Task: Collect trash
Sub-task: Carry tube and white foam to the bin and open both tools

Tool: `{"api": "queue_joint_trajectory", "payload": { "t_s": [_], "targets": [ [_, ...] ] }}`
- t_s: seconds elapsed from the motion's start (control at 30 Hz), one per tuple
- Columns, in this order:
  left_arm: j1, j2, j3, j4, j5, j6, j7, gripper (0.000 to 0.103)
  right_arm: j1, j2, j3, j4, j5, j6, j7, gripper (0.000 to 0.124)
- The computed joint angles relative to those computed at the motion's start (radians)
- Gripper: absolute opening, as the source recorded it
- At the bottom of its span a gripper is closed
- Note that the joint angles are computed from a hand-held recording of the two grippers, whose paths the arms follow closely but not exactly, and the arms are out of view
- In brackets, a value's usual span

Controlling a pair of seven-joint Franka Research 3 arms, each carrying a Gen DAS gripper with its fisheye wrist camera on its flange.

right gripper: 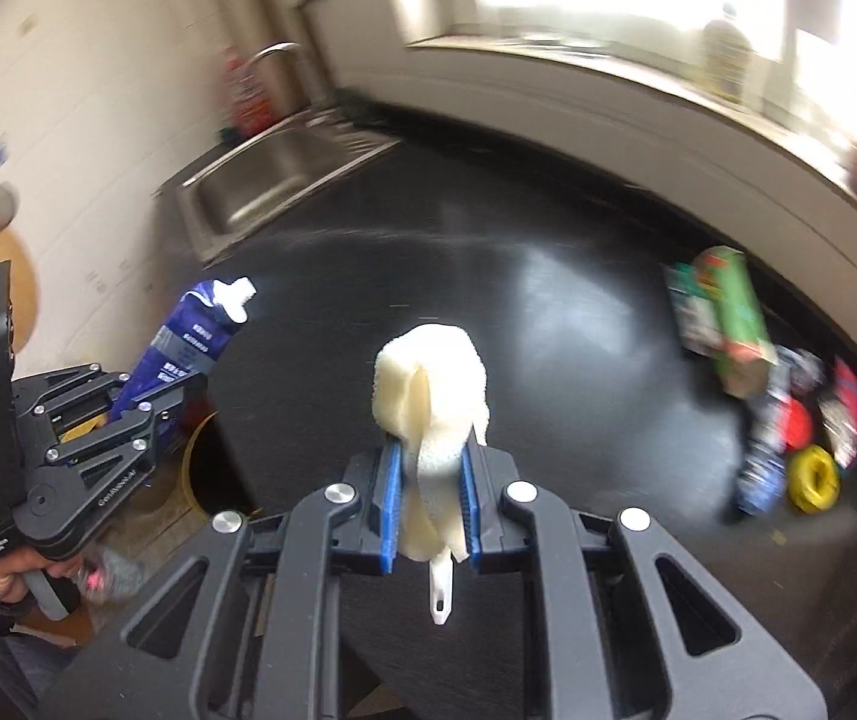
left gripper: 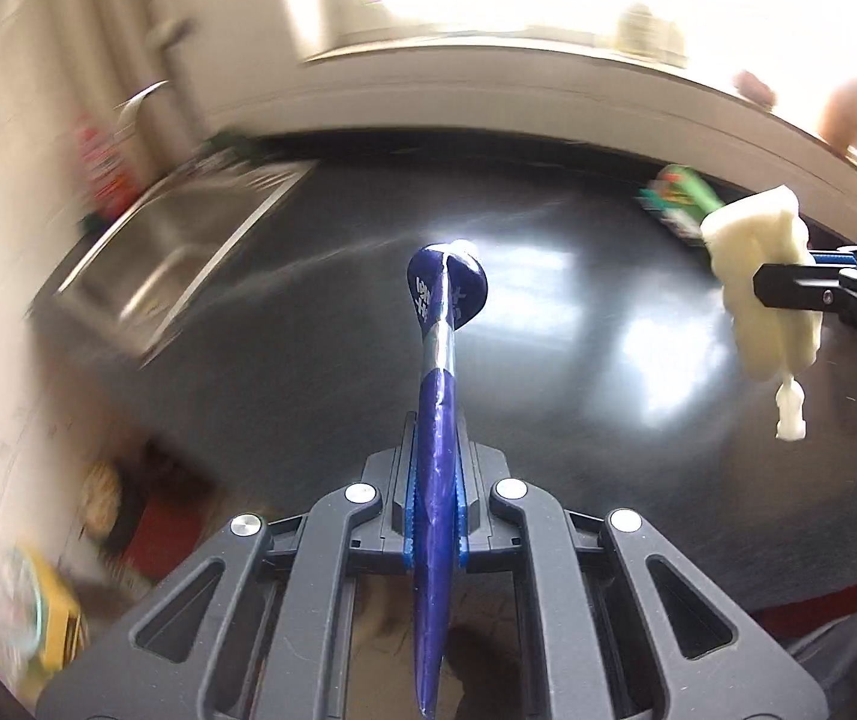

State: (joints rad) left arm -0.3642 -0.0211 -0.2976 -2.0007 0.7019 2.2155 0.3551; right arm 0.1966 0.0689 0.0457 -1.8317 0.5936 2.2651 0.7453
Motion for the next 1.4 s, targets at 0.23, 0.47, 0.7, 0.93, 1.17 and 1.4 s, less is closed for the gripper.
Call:
{"api": "queue_joint_trajectory", "payload": {
  "t_s": [0.23,0.47,0.7,0.93,1.17,1.4],
  "targets": [
    [0.034,-0.318,-0.006,-0.335,-0.14,-0.118,-0.175,0.008,0.122,0.067,0.097,0.07,0.026,-0.181,-0.061,0.017],
    [0.046,-0.546,0.011,-0.589,-0.302,-0.133,-0.268,0.008,0.25,0.196,0.151,0.179,-0.051,-0.271,0.027,0.017],
    [0.078,-0.656,0.041,-0.766,-0.356,-0.034,-0.289,0.008,0.363,0.347,0.173,0.309,-0.154,-0.275,0.154,0.017],
    [0.145,-0.673,0.067,-0.841,-0.344,0.082,-0.245,0.008,0.427,0.435,0.176,0.389,-0.235,-0.257,0.225,0.017],
    [0.198,-0.648,0.09,-0.879,-0.341,0.181,-0.192,0.043,0.468,0.486,0.174,0.452,-0.289,-0.249,0.264,0.055],
    [0.234,-0.666,0.065,-0.88,-0.316,0.179,-0.197,0.072,0.454,0.477,0.183,0.45,-0.265,-0.242,0.26,0.056]
  ]
}}
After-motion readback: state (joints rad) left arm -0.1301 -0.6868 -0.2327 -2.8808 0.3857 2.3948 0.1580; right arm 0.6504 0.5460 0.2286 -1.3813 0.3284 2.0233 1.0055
